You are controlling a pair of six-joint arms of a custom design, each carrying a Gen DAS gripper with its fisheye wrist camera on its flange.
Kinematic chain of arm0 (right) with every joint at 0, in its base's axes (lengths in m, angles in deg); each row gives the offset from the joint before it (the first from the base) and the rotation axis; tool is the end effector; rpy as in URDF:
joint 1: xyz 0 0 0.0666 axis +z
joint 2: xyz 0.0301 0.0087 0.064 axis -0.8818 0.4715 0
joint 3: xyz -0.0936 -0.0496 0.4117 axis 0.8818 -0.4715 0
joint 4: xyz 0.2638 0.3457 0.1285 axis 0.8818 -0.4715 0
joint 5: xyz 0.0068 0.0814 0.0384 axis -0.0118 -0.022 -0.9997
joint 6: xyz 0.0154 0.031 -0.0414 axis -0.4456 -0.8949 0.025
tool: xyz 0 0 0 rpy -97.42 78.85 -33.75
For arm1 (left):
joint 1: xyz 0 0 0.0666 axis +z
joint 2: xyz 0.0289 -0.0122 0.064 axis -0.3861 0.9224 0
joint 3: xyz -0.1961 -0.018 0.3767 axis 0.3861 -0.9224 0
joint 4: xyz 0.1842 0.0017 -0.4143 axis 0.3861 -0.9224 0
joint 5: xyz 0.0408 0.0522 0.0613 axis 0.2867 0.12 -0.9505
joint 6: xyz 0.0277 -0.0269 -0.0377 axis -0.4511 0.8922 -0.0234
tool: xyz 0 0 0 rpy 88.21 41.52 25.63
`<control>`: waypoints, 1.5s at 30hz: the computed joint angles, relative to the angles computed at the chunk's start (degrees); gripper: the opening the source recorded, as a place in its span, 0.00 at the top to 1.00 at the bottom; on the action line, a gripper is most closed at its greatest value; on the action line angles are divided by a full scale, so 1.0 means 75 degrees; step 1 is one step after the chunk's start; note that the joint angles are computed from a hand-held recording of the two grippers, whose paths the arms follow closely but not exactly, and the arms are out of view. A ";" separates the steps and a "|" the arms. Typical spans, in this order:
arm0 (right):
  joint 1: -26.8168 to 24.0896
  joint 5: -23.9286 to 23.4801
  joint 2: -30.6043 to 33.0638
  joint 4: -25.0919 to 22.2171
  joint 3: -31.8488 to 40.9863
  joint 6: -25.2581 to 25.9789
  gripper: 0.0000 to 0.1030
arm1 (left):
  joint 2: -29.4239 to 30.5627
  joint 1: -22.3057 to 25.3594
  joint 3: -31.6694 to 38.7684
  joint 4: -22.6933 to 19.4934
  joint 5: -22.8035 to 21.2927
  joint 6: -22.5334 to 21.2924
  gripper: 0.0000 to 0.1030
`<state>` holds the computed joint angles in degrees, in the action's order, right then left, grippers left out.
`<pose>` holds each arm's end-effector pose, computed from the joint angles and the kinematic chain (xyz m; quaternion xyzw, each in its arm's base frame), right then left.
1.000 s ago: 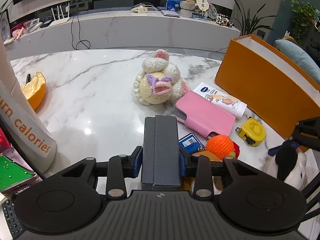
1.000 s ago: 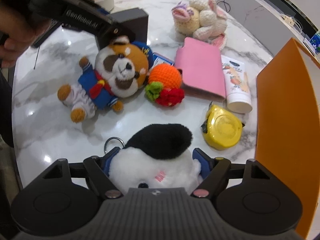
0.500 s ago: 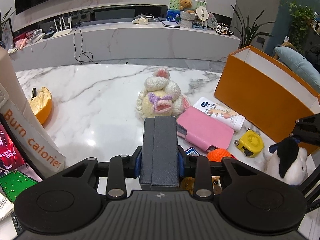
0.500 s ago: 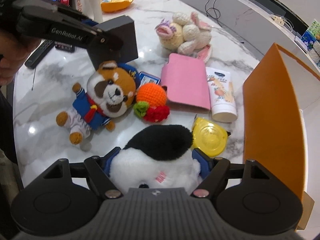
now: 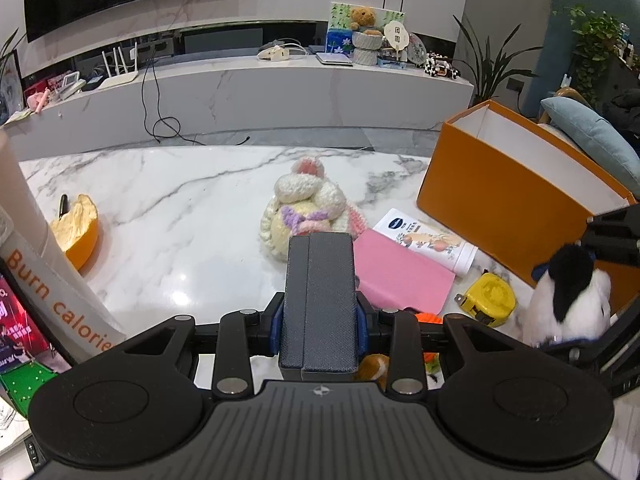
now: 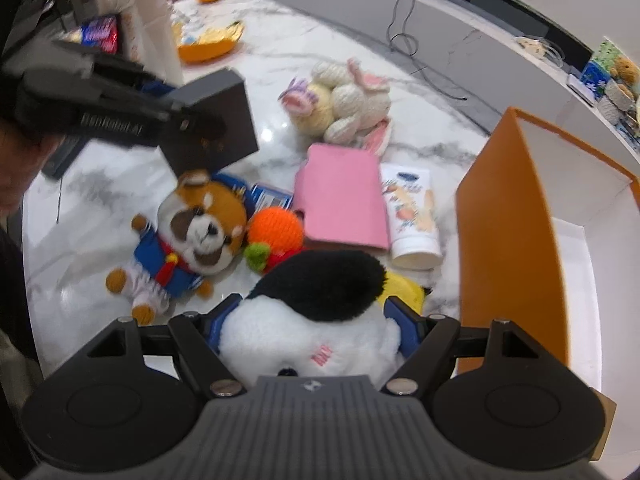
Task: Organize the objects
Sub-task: 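Carry the grey box and white plush over the orange box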
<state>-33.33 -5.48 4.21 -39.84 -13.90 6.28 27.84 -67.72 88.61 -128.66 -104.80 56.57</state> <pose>0.4091 0.2269 0.4421 -0.3906 0.8800 0.0854 0.2564 0.3939 -0.3781 0.4156 0.0953 0.9228 -0.0705 0.3665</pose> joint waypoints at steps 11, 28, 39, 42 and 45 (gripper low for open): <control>-0.0354 -0.0241 -0.0085 0.0449 0.0218 -0.0602 0.25 | 0.0152 -0.0104 0.0283 -0.0058 -0.0142 -0.0166 0.62; -0.0982 -0.0639 -0.0415 0.1062 0.0324 -0.1250 0.25 | 0.0560 -0.0374 0.1135 -0.0281 -0.0393 -0.0411 0.62; -0.1691 -0.1137 -0.0730 0.1542 0.0335 -0.2010 0.25 | 0.1281 -0.0678 0.2374 -0.0307 -0.0526 -0.1222 0.62; -0.1864 -0.1238 -0.0789 0.1654 0.0330 -0.2148 0.25 | 0.1508 -0.0741 0.2701 -0.0344 -0.0543 -0.1381 0.62; -0.2061 -0.1328 -0.0825 0.1789 0.0324 -0.2318 0.25 | 0.1737 -0.0799 0.3021 -0.0365 -0.0533 -0.1513 0.62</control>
